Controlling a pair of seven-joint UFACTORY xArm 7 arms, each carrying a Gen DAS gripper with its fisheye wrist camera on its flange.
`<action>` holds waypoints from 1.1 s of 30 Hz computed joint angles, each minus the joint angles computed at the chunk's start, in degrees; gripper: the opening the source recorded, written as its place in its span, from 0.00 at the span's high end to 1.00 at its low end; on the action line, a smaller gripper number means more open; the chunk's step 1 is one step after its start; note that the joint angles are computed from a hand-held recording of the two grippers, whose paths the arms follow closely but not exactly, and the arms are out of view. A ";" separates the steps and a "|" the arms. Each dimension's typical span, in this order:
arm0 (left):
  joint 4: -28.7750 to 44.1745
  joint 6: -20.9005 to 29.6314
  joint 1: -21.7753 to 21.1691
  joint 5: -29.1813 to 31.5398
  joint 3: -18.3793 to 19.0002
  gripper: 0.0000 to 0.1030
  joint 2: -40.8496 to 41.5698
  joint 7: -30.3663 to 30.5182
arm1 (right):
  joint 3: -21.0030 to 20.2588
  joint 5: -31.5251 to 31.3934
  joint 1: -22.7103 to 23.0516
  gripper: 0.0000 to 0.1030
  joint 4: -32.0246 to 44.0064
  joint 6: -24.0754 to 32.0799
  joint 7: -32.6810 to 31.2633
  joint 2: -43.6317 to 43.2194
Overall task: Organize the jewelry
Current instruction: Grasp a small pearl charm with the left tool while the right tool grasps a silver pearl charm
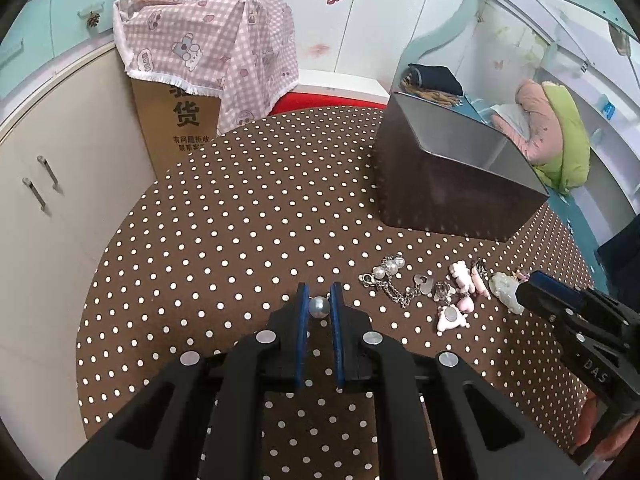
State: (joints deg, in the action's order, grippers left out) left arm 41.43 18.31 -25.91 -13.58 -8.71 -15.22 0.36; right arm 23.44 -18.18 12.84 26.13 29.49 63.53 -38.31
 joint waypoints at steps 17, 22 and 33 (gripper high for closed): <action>0.08 0.24 -0.37 -1.83 0.44 0.91 0.34 1.13 | -0.26 -2.20 -0.12 0.84 3.27 6.99 0.16 2.37; 0.17 0.23 -0.48 -2.12 0.40 0.91 0.45 1.27 | -3.43 1.12 3.12 0.83 2.93 7.78 -3.91 1.67; 0.03 0.55 -0.87 -4.00 0.94 0.91 0.19 3.10 | -3.01 4.31 5.15 0.82 3.41 11.16 -7.07 1.46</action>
